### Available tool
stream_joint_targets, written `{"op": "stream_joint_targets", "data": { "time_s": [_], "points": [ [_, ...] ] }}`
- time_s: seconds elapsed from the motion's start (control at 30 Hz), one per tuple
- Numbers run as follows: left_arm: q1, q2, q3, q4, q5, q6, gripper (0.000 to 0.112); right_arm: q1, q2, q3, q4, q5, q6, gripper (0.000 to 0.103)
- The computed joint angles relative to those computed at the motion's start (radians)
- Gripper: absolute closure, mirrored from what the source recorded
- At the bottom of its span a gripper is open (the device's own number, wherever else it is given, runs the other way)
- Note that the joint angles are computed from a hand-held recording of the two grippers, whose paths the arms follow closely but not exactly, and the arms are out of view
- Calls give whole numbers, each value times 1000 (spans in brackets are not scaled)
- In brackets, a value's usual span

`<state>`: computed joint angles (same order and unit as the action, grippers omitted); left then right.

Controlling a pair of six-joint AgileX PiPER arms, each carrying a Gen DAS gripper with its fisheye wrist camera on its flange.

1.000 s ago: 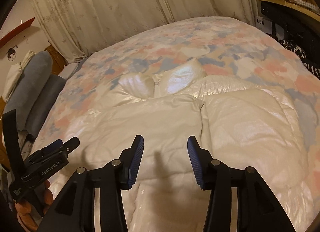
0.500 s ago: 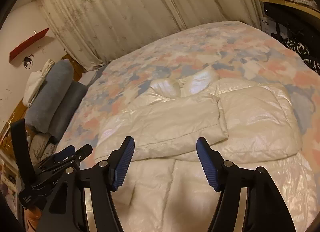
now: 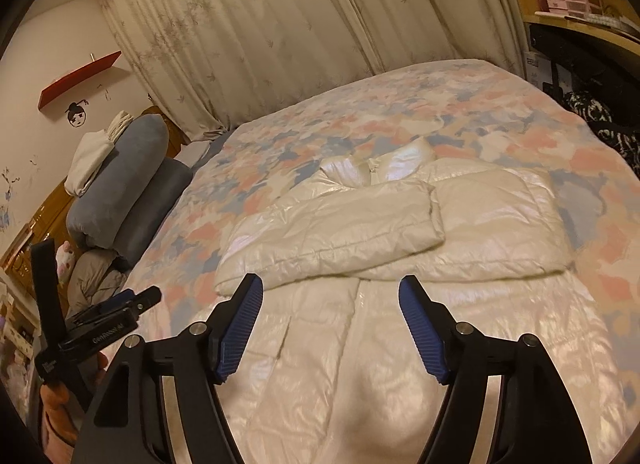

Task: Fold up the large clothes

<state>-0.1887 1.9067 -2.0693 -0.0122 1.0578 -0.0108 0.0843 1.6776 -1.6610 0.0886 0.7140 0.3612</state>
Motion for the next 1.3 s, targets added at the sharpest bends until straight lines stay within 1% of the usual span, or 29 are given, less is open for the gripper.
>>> {"op": "stream_joint_targets", "data": {
  "time_s": [0.1, 0.17, 0.27, 0.33, 0.4, 0.47, 0.53, 0.63, 0.67, 0.7, 0.77, 0.83, 0.87, 0.9, 1.03, 1.07, 1.17, 1.2, 1.3],
  "points": [
    [44, -87, 131, -84, -34, 84, 43, -5, -93, 110, 1, -17, 0, 31],
    [73, -139, 214, -136, -53, 142, 42, -12, -165, 194, -7, -26, -1, 29],
    [128, -213, 340, -218, -76, 236, 40, -45, -276, 322, 12, -32, -48, 26],
    [173, -249, 421, -274, -81, 308, 39, -75, -337, 399, 34, -30, -92, 25],
    [214, -269, 484, -310, -81, 366, 39, -111, -403, 477, 44, -12, -125, 25],
    [254, -274, 539, -337, -82, 411, 39, -174, -468, 558, 69, 12, -176, 25],
    [302, -262, 581, -375, -59, 460, 39, -245, -519, 630, 105, 24, -239, 25],
    [361, -231, 616, -410, -27, 506, 39, -376, -576, 709, 168, 55, -352, 25],
    [377, -217, 623, -419, -21, 516, 39, -450, -607, 743, 197, 75, -413, 25],
    [387, -207, 628, -427, -16, 522, 39, -493, -607, 760, 216, 72, -452, 25],
    [420, -166, 623, -467, 12, 553, 39, -620, -626, 805, 263, 86, -553, 25],
    [450, -128, 615, -514, 40, 578, 39, -769, -625, 842, 336, 114, -686, 25],
    [459, -117, 616, -535, 46, 594, 38, -823, -620, 855, 357, 123, -729, 25],
    [470, -102, 613, -557, 56, 614, 36, -892, -601, 875, 389, 129, -796, 25],
    [490, -55, 589, -607, 92, 662, 29, -1055, -504, 923, 489, 166, -970, 25],
    [485, -49, 584, -609, 95, 659, 28, -1090, -481, 939, 528, 173, -1020, 25],
    [486, -26, 571, -631, 109, 678, 24, -1126, -447, 969, 602, 161, -1116, 26],
    [484, -20, 569, -634, 111, 685, 22, -1143, -428, 975, 637, 169, -1173, 27],
    [471, -18, 583, -643, 105, 726, 16, -1122, -400, 993, 680, 155, -1234, 28]
  ]
}}
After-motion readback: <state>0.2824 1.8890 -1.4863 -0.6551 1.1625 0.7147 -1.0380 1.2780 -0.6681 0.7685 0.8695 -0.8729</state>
